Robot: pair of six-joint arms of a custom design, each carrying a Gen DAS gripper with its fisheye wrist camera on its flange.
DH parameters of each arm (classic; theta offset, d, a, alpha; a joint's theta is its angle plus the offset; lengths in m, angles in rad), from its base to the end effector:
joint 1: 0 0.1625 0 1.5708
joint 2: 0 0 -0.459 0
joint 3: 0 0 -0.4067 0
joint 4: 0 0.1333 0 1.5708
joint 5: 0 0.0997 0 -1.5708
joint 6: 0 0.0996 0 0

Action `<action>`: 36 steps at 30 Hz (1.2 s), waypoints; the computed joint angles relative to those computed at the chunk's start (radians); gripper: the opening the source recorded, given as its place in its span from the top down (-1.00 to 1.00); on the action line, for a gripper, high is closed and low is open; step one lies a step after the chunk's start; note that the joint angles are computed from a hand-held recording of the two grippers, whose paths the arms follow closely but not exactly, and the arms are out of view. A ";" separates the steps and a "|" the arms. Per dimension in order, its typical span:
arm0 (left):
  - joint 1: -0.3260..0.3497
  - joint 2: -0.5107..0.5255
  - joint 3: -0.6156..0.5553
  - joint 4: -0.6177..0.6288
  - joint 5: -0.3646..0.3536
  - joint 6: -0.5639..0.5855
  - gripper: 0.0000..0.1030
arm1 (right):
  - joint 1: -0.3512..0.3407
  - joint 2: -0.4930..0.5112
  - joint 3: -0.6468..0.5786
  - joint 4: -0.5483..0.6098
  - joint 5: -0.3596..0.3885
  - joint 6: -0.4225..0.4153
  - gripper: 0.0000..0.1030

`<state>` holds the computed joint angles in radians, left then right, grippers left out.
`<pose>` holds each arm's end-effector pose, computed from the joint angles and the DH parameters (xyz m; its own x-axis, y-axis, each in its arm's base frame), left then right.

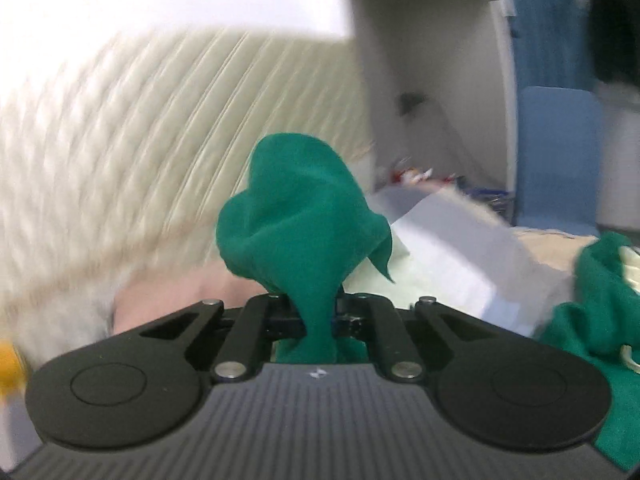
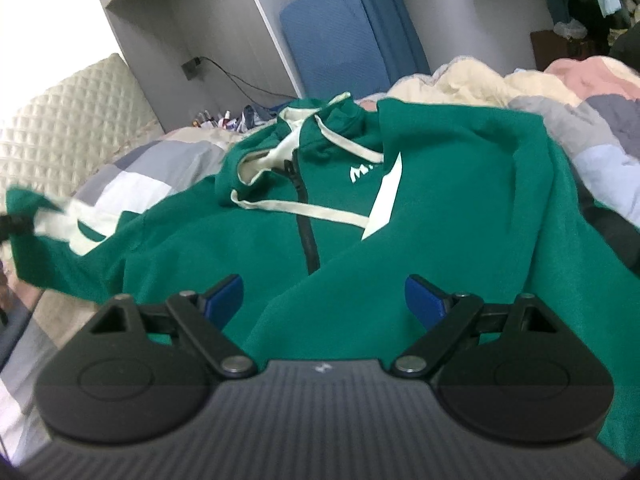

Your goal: Fold large clothes

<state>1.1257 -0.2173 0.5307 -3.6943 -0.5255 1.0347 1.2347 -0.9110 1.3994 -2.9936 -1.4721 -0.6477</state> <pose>-0.1722 -0.8707 0.2448 -0.5038 -0.4610 -0.7305 0.6482 0.3572 -0.6725 -0.1220 -0.7831 0.3556 -0.8883 -0.1364 0.4385 -0.4263 0.6003 -0.6767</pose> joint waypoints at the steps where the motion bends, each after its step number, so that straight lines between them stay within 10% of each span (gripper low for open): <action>1: -0.021 0.007 -0.006 -0.003 -0.012 0.033 0.79 | -0.002 -0.010 0.011 -0.006 0.011 -0.002 -0.73; 9: -0.192 0.005 0.196 -0.015 -0.145 0.089 0.79 | -0.034 -0.102 0.094 -0.038 0.117 0.021 -0.73; 27: -0.261 -0.003 0.599 0.505 -0.179 -0.782 0.75 | -0.119 -0.156 0.090 -0.069 0.201 0.197 -0.73; 30: -0.248 -0.072 0.668 0.569 -0.221 -0.872 0.32 | -0.120 -0.157 0.092 -0.066 0.199 0.190 -0.73; 32: -0.230 -0.138 0.745 0.586 -0.327 -0.915 -0.37 | -0.123 -0.161 0.097 -0.067 0.204 0.189 -0.73; 36: -0.215 -0.212 0.855 0.528 -0.420 -0.919 -0.43 | -0.119 -0.160 0.094 -0.059 0.194 0.189 -0.73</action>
